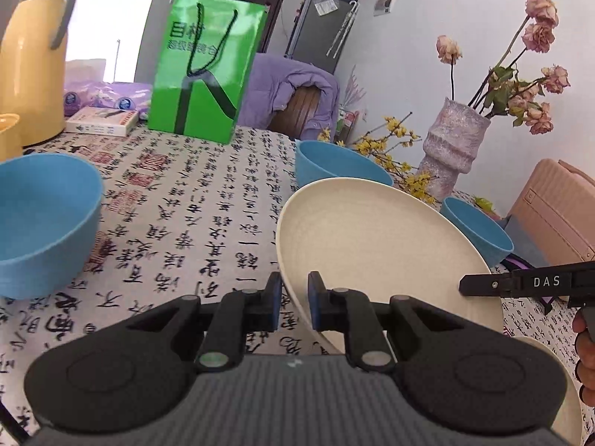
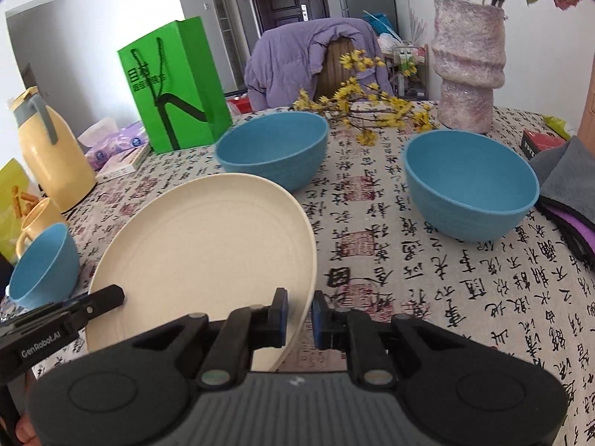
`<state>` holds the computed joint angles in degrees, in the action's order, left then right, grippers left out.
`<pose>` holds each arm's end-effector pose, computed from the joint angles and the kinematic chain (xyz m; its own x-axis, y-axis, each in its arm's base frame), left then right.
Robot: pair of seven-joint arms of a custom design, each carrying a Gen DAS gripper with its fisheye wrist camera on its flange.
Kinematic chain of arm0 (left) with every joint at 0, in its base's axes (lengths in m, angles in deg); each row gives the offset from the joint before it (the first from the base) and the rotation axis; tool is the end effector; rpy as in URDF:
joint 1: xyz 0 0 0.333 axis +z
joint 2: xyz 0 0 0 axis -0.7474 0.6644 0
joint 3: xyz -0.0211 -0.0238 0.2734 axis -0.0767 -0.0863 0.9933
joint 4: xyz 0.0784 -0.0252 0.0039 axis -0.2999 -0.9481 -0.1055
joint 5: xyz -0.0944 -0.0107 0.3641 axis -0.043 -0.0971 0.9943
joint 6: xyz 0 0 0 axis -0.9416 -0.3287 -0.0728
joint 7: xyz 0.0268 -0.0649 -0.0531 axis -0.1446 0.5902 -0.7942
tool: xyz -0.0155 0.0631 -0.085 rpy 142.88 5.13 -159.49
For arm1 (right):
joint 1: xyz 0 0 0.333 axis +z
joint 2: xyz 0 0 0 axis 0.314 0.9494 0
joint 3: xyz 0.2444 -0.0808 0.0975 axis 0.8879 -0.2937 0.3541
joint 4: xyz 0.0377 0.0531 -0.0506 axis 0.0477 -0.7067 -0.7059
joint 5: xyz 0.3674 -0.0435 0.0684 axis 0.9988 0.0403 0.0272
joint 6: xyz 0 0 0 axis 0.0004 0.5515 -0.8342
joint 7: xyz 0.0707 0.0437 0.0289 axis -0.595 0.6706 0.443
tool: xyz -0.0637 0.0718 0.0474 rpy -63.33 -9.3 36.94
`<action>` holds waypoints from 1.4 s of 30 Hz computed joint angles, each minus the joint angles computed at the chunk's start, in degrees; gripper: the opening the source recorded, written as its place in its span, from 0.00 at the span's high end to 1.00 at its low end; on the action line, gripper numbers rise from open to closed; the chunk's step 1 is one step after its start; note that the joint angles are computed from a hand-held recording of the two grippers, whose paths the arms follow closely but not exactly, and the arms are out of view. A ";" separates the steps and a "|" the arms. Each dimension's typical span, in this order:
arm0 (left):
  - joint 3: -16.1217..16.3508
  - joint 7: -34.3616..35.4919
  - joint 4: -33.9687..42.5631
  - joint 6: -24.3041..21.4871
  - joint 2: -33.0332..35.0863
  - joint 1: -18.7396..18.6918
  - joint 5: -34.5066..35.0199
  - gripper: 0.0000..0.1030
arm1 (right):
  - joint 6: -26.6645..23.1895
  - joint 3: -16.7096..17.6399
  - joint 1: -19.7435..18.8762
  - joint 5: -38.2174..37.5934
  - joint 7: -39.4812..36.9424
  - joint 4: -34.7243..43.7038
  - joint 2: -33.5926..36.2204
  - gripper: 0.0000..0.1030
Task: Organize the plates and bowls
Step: 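Close both grippers on the plate rim and lift it, then carry the cream plate with both grippers toward the plate stack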
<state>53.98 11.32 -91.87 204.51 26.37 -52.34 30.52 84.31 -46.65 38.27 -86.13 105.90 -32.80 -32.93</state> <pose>0.6604 -0.1401 0.5082 -0.1906 -0.9402 0.2823 -0.5659 -0.1297 -0.8142 0.6897 0.2717 0.5270 0.0531 -0.9750 -0.2159 -0.7437 0.1057 -0.6601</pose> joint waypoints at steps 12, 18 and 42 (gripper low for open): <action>-4.48 35.05 -22.22 7.73 -20.69 7.64 -37.44 0.86 | 10.14 1.44 7.09 -5.95 2.58 -12.12 -8.11 0.87; 2.86 50.20 -30.05 9.16 -29.60 1.85 -54.67 0.85 | 14.09 1.75 10.67 -9.36 7.22 -17.73 -11.03 0.87; 11.53 58.15 -56.21 9.46 -55.05 -4.30 -60.79 0.85 | 20.85 3.65 17.71 -36.53 38.56 -42.16 -26.05 0.86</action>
